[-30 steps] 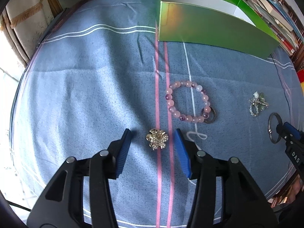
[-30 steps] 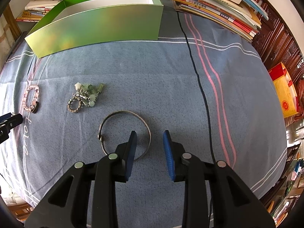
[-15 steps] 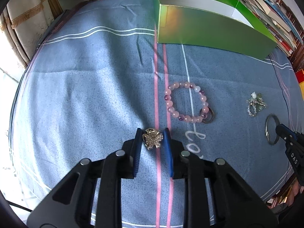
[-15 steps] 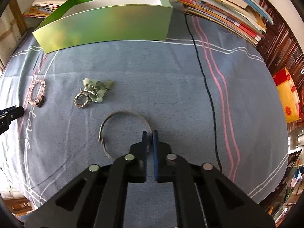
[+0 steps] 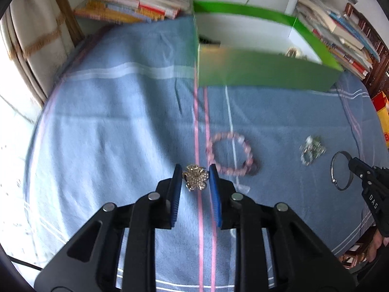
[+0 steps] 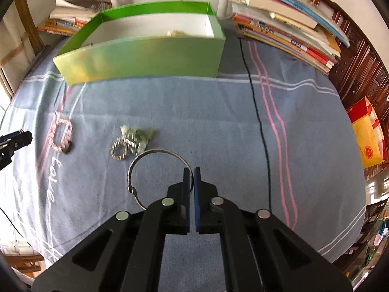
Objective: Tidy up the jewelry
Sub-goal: 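Carry the flower charm and bangle into the green box and open both tools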
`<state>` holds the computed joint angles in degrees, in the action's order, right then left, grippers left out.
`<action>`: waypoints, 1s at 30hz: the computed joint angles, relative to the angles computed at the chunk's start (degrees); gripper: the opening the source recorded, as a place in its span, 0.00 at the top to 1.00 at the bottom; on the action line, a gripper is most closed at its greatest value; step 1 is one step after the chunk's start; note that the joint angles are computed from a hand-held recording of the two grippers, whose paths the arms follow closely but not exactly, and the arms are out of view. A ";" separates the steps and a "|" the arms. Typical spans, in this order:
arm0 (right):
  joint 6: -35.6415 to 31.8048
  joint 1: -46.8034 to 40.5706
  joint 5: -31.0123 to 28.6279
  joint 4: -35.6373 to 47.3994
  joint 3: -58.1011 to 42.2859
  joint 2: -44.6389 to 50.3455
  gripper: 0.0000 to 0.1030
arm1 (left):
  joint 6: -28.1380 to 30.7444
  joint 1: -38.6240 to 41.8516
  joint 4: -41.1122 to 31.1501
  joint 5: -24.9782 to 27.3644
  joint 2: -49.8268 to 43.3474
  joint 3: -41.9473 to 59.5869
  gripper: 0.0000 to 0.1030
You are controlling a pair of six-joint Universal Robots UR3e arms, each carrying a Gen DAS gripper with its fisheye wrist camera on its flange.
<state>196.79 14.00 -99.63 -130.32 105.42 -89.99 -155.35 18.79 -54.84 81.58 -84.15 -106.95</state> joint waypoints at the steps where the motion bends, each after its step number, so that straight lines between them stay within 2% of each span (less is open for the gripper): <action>1: -0.18 -0.48 0.13 0.06 -0.74 -0.26 0.97 | -0.30 -0.70 0.05 0.21 -0.29 1.37 0.78; 10: -4.00 -5.28 1.48 0.25 -16.21 4.96 0.97 | -7.69 -5.71 -5.75 -2.74 -10.08 22.44 0.78; 15: -6.85 -6.81 1.32 -1.10 -28.26 13.70 0.97 | -11.54 -10.14 -6.15 -1.28 -19.04 35.32 0.78; 19: -7.28 -8.02 3.49 1.33 -38.55 21.74 0.97 | -14.57 -13.12 -9.30 0.00 -28.38 46.84 0.78; 23: -8.70 -7.78 5.75 4.04 -47.71 29.27 0.97 | -15.66 -14.55 -11.05 2.23 -34.79 54.13 0.78; 26: -9.35 -6.52 5.61 7.29 -56.55 36.43 0.97 | -16.17 -15.13 -13.11 2.86 -39.10 59.23 0.78; 30: -9.16 -6.05 5.30 10.09 -63.57 42.03 0.97 | -16.30 -15.95 -16.32 3.40 -45.20 67.21 0.78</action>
<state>187.63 7.95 -94.33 -120.23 41.85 -47.96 -171.65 2.85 -71.17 84.98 -129.34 -39.75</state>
